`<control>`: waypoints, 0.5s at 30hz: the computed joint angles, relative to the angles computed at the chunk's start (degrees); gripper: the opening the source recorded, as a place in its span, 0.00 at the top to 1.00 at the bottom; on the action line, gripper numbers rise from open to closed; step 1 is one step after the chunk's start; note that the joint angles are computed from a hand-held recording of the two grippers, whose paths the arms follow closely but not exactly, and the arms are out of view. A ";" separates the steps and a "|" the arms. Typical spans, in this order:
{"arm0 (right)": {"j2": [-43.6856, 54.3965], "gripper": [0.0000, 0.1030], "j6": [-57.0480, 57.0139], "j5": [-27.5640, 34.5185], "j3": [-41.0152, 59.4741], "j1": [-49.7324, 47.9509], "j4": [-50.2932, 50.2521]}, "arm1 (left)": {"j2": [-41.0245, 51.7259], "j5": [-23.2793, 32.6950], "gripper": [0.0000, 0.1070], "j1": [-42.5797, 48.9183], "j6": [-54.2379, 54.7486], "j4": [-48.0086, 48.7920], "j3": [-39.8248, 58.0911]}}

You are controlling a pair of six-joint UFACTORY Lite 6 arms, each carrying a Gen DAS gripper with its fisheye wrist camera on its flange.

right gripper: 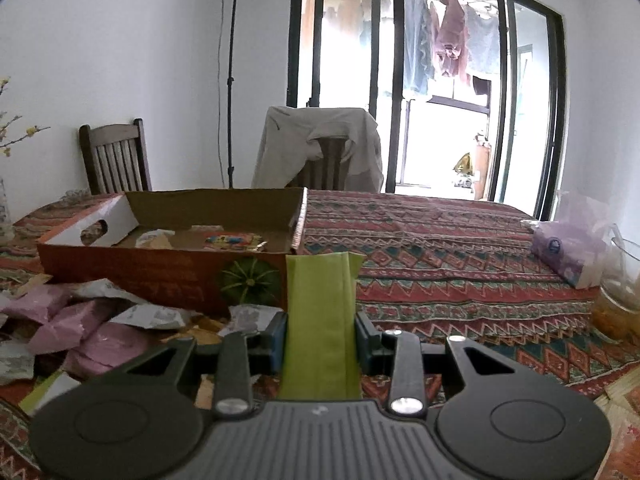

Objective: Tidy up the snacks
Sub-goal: 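Grasp the white labelled packet with the left gripper while the right gripper holds the bar packet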

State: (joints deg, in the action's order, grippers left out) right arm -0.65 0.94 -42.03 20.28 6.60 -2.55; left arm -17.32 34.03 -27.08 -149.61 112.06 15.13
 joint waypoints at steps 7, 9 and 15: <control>2.11 0.67 -1.18 0.08 1.94 1.90 2.79 | 2.98 -0.44 0.04 6.89 1.94 5.45 0.51; 3.03 0.67 -1.77 -0.03 2.53 2.66 4.09 | 4.87 -1.79 0.04 8.94 0.87 8.81 1.67; 3.73 0.67 -2.90 0.04 3.16 3.79 6.48 | 11.32 -3.79 0.04 9.90 -3.53 16.37 5.38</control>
State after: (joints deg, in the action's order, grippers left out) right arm 3.08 -1.97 -42.00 23.45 10.38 3.93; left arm -5.99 30.24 -17.17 -153.14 128.43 20.51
